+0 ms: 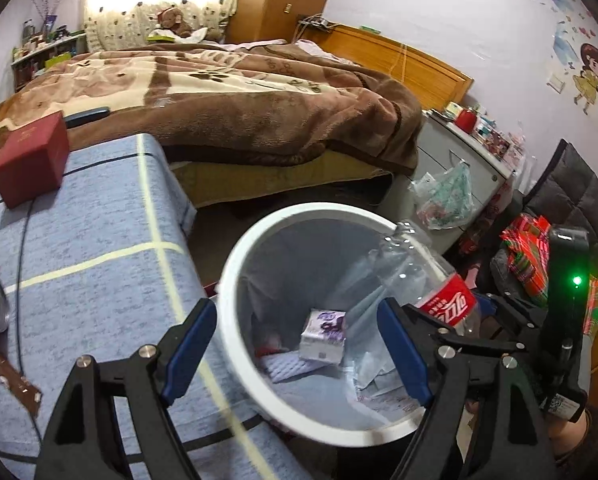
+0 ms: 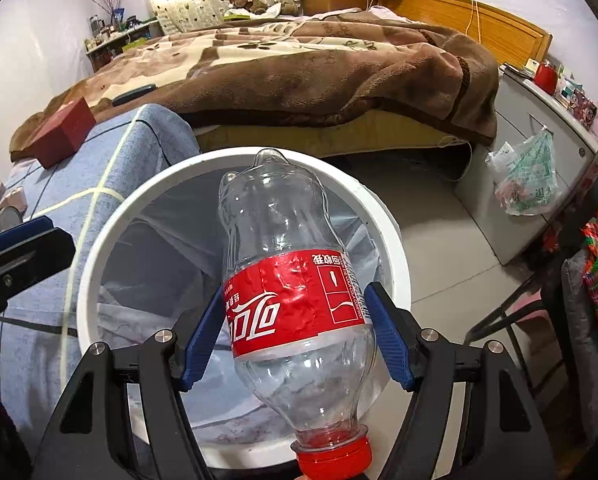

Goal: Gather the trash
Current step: 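Open the right tool to drop the bottle into the bin, then grasp the patterned paper cup with the right tool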

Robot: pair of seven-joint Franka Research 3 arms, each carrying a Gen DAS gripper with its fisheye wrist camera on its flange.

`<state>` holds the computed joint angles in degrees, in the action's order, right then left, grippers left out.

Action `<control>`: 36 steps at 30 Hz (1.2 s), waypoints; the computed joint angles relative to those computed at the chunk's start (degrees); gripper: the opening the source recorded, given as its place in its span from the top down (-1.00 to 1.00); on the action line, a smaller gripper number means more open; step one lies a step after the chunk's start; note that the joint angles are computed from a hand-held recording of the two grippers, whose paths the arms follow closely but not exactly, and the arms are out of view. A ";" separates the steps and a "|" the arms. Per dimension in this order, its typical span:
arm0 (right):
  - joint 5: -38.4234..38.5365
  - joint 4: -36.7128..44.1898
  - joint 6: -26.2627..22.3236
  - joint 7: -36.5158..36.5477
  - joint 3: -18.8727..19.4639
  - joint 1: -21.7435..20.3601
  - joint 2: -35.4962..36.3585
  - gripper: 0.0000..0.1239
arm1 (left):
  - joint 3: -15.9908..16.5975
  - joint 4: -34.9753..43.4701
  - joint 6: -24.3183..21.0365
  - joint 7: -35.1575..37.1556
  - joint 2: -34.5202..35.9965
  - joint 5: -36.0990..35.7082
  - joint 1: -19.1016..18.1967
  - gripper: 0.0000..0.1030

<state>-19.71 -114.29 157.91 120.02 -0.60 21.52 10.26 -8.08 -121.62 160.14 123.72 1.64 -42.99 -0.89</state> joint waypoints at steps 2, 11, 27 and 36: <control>0.83 -0.08 0.03 -1.30 0.40 -0.17 -0.07 -0.16 | 0.27 -0.82 0.17 0.59 -0.93 -1.07 0.25 -0.63; 8.58 3.39 -4.14 -9.12 2.22 -1.01 1.33 -0.16 | 2.69 -4.03 1.30 2.57 -4.38 -3.92 -0.48 -0.63; -0.17 -3.70 5.95 1.53 2.08 1.46 -4.77 -0.16 | 9.87 -13.60 4.35 7.04 -14.31 -7.25 -2.44 -0.63; 4.95 -6.64 15.71 -6.10 6.42 2.05 -5.59 -0.16 | 18.26 -23.11 8.41 6.59 -23.78 -3.26 -3.93 -0.63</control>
